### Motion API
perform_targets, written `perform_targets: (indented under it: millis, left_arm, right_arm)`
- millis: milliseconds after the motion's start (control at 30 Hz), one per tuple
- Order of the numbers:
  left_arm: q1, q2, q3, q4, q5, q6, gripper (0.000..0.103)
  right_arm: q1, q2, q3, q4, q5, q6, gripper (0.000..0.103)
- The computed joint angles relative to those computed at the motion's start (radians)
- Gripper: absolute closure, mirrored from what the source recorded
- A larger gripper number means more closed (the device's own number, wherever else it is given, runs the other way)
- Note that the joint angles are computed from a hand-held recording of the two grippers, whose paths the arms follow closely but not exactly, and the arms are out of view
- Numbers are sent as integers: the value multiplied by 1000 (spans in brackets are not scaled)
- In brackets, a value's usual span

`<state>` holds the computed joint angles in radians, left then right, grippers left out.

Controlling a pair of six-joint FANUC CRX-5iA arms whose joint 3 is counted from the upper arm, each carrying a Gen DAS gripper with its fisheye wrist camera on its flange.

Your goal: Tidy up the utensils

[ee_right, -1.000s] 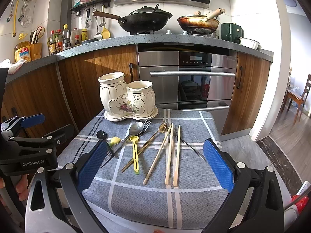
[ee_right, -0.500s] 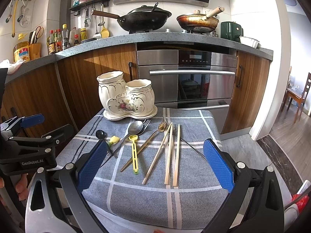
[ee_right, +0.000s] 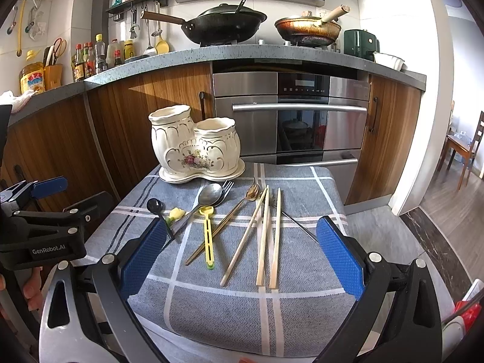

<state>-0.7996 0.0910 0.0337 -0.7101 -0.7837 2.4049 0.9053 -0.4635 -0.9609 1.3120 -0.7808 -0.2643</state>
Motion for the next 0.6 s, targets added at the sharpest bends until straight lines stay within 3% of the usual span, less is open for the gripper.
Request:
perform_targets:
  millis: [167,333,500,600]
  left_arm:
    - [18,11,1,11,7,-14,4]
    - [69,15,-30,74,78,-69,4]
    - [108,42,-39,104,96,-93,5]
    - [94,55,-37,27,98,-45,5]
  right_arm:
    - [-17,15,4,-3,21,4,5]
    - [-47,50,15,6,46,6,5]
    - [-87,90,24,18,83,2,5]
    - [-106,124,36,15,101,12,5]
